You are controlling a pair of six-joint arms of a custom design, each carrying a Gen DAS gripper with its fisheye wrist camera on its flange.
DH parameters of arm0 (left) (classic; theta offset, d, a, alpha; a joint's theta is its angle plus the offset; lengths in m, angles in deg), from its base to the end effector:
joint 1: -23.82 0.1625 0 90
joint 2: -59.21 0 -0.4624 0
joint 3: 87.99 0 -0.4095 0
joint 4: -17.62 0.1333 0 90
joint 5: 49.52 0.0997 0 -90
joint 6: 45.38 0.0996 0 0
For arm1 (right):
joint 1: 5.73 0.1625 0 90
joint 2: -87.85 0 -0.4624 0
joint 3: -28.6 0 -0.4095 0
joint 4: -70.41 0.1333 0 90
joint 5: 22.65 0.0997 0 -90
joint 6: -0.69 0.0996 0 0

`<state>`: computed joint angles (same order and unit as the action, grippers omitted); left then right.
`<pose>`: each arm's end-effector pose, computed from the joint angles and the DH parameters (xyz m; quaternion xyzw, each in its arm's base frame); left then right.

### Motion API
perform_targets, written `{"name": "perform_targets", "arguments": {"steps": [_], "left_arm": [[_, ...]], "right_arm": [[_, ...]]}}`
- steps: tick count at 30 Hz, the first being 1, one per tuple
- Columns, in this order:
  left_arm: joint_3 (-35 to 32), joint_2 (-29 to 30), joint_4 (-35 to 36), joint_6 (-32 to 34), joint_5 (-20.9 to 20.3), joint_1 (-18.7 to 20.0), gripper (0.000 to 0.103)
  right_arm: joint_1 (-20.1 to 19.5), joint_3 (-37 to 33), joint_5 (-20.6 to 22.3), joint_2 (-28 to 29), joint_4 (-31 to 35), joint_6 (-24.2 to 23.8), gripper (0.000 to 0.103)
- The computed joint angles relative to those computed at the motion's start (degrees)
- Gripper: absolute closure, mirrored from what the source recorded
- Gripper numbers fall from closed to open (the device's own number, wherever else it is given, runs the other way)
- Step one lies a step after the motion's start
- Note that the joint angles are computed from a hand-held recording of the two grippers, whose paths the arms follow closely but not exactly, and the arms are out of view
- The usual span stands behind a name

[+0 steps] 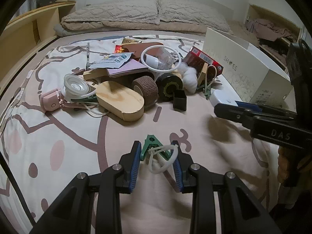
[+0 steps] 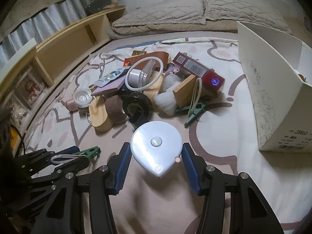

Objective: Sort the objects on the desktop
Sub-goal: 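Lift the green clothespin with the left gripper while the right gripper holds the tape measure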

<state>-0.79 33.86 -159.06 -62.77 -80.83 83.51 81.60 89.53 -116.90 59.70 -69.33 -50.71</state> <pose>-0.1765 -0.7346 -0.0057 -0.0089 0.8577 -0.3649 0.3620 0.0850 -0.8812 0.0930 0.4028 -0.9026 0.1146 0.0996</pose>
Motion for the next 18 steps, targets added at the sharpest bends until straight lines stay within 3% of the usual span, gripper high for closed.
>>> {"name": "perform_targets", "arguments": {"steps": [18], "left_arm": [[1.0,0.0,-6.0,3.3,-1.1,-0.6,0.072]], "right_arm": [[-0.3,1.9,2.0,-2.3,-1.7,1.4,0.05]]}}
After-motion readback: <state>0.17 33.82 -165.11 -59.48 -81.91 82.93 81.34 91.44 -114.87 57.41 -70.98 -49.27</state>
